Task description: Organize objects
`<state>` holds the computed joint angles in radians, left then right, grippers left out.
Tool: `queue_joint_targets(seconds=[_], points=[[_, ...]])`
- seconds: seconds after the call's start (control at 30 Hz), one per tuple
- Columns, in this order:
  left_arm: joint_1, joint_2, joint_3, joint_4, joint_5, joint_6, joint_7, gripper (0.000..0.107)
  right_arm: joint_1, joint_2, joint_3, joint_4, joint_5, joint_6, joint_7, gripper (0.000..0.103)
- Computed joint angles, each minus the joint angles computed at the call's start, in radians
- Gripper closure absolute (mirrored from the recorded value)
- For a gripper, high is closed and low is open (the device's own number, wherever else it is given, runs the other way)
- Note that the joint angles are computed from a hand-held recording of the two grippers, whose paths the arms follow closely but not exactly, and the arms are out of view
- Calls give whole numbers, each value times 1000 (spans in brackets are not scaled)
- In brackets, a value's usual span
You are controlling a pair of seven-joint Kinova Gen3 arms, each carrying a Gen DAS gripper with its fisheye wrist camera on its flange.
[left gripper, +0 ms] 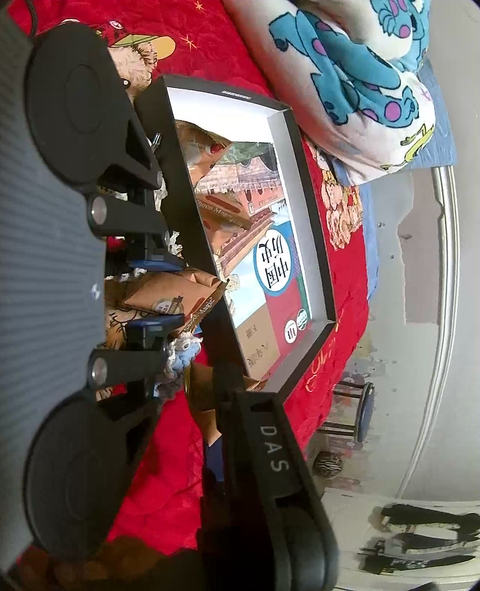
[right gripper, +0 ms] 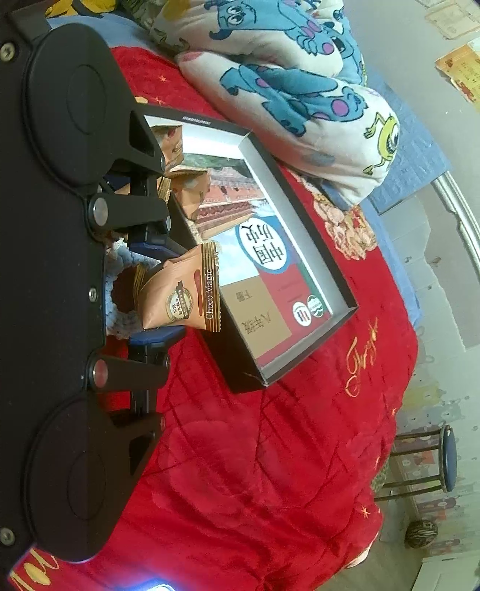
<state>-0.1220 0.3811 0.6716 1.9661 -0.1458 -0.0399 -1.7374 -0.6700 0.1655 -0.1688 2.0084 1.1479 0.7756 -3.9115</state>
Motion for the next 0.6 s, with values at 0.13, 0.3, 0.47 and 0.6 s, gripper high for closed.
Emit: queue_joint_targets(seconds=[0.13,0.3,0.47,0.6], points=[[-43,-3,41,12,-14,-24,18,79,-9,-6,-3,13,46,7,-44,66],[-115,16,117,-3,-27,2,47,79,-12,-9,-13,23,93,18,-94,66],[-141,37,156,-28,-2,68,4,79,0,-9,-20,17,75,21,-90,66],[-57,27,74,-14,28,73,-52,79,23,-7,-12,-2,-35,-4,-6,66]])
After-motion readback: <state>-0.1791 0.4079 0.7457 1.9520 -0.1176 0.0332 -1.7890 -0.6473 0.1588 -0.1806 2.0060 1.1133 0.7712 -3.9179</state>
